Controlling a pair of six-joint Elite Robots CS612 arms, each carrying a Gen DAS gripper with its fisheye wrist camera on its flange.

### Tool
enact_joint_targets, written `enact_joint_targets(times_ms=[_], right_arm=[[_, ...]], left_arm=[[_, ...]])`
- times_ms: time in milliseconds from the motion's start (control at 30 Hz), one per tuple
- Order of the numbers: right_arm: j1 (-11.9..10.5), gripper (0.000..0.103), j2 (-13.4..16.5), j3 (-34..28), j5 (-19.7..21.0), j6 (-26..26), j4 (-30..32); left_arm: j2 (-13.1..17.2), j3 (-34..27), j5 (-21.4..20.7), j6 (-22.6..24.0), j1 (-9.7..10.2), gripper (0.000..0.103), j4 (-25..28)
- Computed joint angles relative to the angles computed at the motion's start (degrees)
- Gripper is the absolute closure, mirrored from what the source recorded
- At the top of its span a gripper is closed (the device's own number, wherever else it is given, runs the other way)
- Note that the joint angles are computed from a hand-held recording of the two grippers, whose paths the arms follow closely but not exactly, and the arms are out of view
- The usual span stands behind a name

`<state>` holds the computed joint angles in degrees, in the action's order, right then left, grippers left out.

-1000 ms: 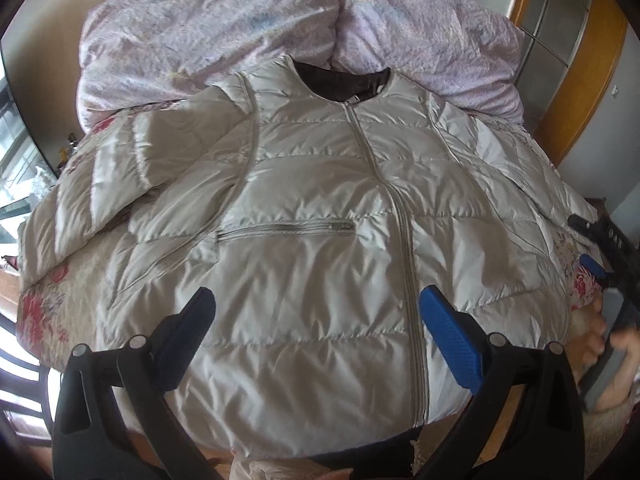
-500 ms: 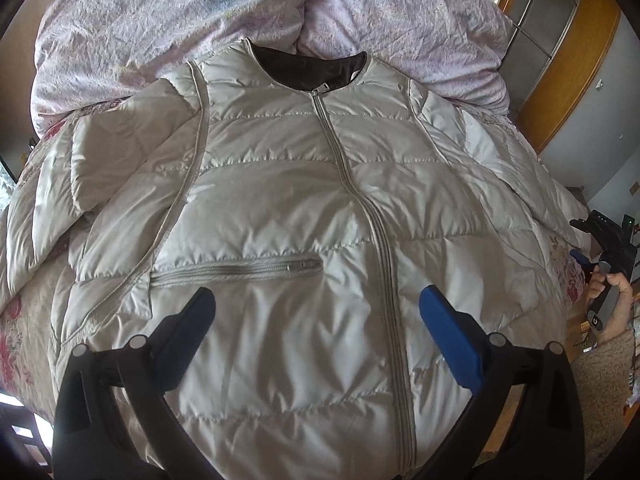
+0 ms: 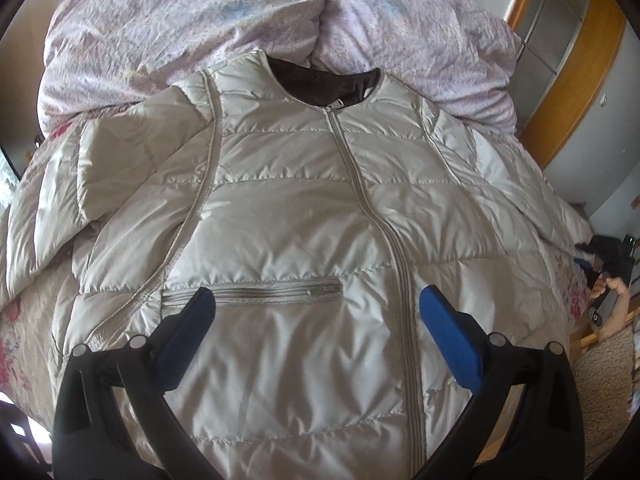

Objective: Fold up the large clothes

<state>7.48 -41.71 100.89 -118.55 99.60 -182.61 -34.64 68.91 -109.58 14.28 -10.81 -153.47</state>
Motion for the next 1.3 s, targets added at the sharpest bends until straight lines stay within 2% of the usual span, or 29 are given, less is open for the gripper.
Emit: enact_joint_targets(times_ms=[33,133,300,333,400,467,633,733,833,967,1067,1167,1300], right_arm=[[-0.01,0.089,-0.17,-0.4,-0.29,-1.05,1.14],[0.31,0.095,-0.95,-2.43,-3.03,-5.77,5.95],[2.17,0.096,-1.49,-8.9,-11.07,-21.57,10.57],[2.79,0.096,-1.08,-11.17,-12.88,-26.15,10.99],[3.56,0.096,-0.21,-14.41,-14.38,-32.41,10.98],[4.38,0.096,1.32,-18.68,-14.19,-39.74,10.06],[5.83,0.096,5.68,-28.86,-7.67,-53.65,8.16],[6.75,0.096,8.49,-34.68,-3.41,-60.08,7.32],[7.64,0.096,12.16,-41.98,4.78,-65.72,7.62],[8.4,0.096,16.63,-50.21,14.84,-67.66,12.65],[9.2,0.096,20.92,-57.73,19.21,-68.57,19.93],[10.09,0.096,24.93,-65.11,20.68,-69.32,28.19],[11.07,0.096,28.55,-71.94,19.41,-70.9,37.03]], left_arm=[[0.28,-0.49,-0.33,-0.6,0.22,0.002,0.43],[0.85,-1.34,-0.66,-1.84,0.64,0.002,0.83],[1.81,-2.44,-2.36,-4.65,1.61,0.002,-0.25],[1.97,-2.69,-2.65,-5.0,1.76,0.002,-0.24],[2.29,-3.25,-3.0,-5.89,2.07,0.002,-0.15],[2.45,-3.48,-2.92,-6.25,2.28,0.002,-0.43],[2.7,-3.65,-2.71,-7.76,2.77,0.002,-2.83],[2.84,-3.77,-1.37,-9.03,2.99,0.002,-4.57],[3.15,-4.5,-1.57,-10.29,3.46,0.002,-4.7],[3.33,-5.1,-1.38,-11.35,3.97,0.002,-4.17],[3.53,-5.61,-1.25,-11.97,4.33,0.002,-3.12],[3.77,-6.11,-1.38,-12.69,4.78,0.002,-2.39],[3.93,-6.42,-1.21,-13.29,5.31,0.002,-2.76]])
